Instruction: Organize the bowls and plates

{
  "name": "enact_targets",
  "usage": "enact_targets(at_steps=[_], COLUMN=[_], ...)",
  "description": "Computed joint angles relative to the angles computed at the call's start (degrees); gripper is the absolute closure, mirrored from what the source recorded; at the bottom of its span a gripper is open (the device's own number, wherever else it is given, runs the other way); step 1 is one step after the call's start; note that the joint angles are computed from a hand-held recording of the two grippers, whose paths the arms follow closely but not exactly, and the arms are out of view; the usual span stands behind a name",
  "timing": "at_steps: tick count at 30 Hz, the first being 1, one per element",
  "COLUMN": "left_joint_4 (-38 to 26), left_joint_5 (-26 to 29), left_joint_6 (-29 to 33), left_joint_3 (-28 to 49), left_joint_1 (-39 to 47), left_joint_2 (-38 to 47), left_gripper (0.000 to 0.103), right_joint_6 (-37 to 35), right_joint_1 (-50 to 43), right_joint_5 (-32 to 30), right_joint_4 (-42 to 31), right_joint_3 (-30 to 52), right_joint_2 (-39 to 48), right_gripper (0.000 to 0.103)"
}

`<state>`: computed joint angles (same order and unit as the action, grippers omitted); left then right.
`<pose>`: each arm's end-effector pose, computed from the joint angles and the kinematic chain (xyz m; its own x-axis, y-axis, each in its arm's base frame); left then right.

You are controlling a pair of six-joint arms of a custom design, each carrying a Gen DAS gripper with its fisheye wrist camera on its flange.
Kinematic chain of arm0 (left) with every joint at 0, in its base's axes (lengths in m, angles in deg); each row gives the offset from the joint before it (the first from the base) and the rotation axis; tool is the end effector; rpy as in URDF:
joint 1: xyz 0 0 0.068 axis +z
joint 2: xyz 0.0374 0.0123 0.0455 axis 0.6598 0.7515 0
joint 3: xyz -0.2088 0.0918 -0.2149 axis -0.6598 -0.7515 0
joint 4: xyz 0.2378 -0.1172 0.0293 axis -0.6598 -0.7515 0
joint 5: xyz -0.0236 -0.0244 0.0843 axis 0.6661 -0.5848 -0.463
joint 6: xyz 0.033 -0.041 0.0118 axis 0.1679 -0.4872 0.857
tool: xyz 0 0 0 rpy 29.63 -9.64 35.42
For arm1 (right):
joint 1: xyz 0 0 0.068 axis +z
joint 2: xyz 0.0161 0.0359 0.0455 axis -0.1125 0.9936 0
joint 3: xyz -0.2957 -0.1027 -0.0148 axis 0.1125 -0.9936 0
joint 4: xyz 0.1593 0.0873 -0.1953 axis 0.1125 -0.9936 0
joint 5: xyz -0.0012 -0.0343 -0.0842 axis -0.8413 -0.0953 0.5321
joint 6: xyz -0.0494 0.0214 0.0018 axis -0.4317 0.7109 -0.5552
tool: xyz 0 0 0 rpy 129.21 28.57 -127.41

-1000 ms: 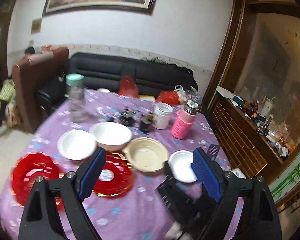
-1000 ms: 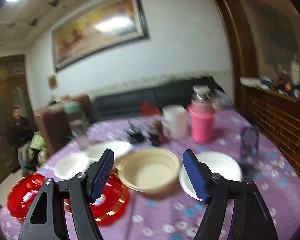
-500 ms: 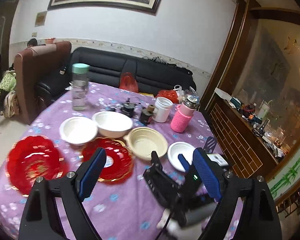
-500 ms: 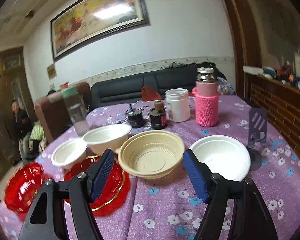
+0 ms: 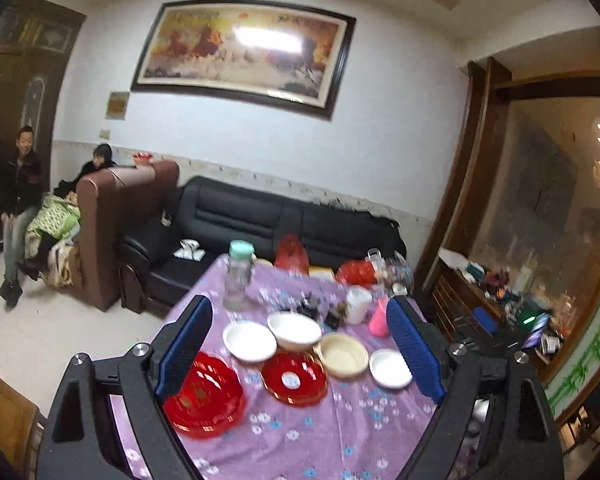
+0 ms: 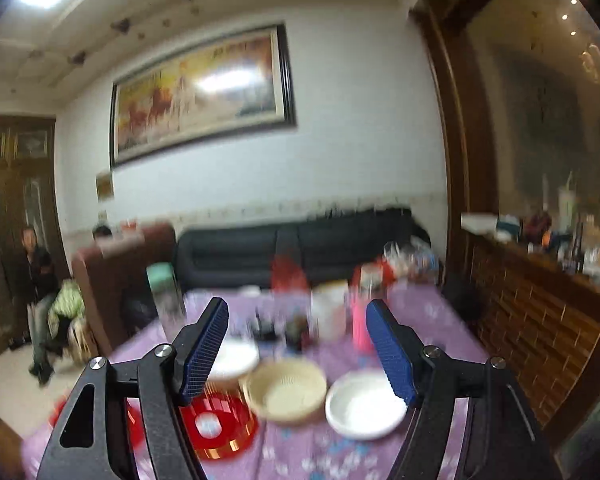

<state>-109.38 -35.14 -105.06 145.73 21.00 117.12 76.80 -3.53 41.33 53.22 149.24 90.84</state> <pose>0.2299 -0.0716 0.5195 -0.2793 -0.2737 -0.9204 -0.0969 0.9617 -0.2565 0.3708 0.0237 0.4400 -0.1886 0.0236 -0.9818 -0.1759 0.9827 0.0574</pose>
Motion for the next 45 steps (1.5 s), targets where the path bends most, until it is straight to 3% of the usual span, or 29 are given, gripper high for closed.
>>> enact_targets(at_steps=[3, 6, 8, 14, 17, 19, 23, 24, 30, 32, 35, 45], left_joint_4=[-1.04, 1.33, 3.24, 9.65, 11.80, 11.76, 10.43, 10.02, 7.67, 7.30, 6.68, 4.30], left_joint_5=[0.56, 2.17, 6.86, 17.18, 21.08, 22.59, 25.24, 25.60, 26.14, 26.12, 26.35, 26.21], left_joint_6=[0.51, 0.81, 0.66, -3.80, -4.50, -4.74, -5.32, -5.40, -6.73, -6.96, -6.92, -4.96], left_joint_3=[4.80, 5.26, 4.00, -3.76, -4.70, -3.39, 1.89, 3.14, 8.88, 9.66, 10.94, 16.50], left_joint_1=[2.68, 6.62, 10.38, 16.04, 16.24, 15.78, 15.58, 15.52, 15.44, 15.36, 15.28, 10.97], left_joint_2=[2.12, 5.33, 8.72, 20.62, 28.46, 33.90, 44.37, 46.23, 53.10, 53.85, 54.80, 59.82], left_gripper=[0.011, 0.005, 0.005, 0.005, 0.008, 0.022, 0.032, 0.034, 0.036, 0.036, 0.036, 0.036], right_joint_6=[1.93, 1.84, 0.49, 0.04, 1.82, 3.08, 5.59, 5.83, 5.37, 5.10, 4.87, -1.08], right_joint_1=[-0.78, 0.67, 2.54, 5.16, 4.97, 4.87, 4.42, 4.31, 6.50, 6.74, 6.29, -0.07], right_joint_5=[-6.45, -9.63, -10.84, -14.15, -16.19, -16.12, -14.24, -14.40, -12.17, -12.46, -12.31, -15.09], right_joint_4=[-12.14, -20.37, -23.79, -22.13, -22.54, -23.31, -22.73, -24.69, -29.59, -31.99, -33.02, -34.85], right_joint_3=[15.51, 24.86, 27.58, 21.00, 19.11, 20.27, 21.52, 24.91, 34.35, 37.74, 38.32, 26.04], right_joint_2=[4.64, 11.00, 15.76, 26.45, 32.57, 36.34, 41.99, 44.40, 51.50, 53.73, 53.90, 45.84], right_gripper=[0.016, 0.016, 0.016, 0.019, 0.030, 0.033, 0.033, 0.033, 0.033, 0.048, 0.089, 0.091])
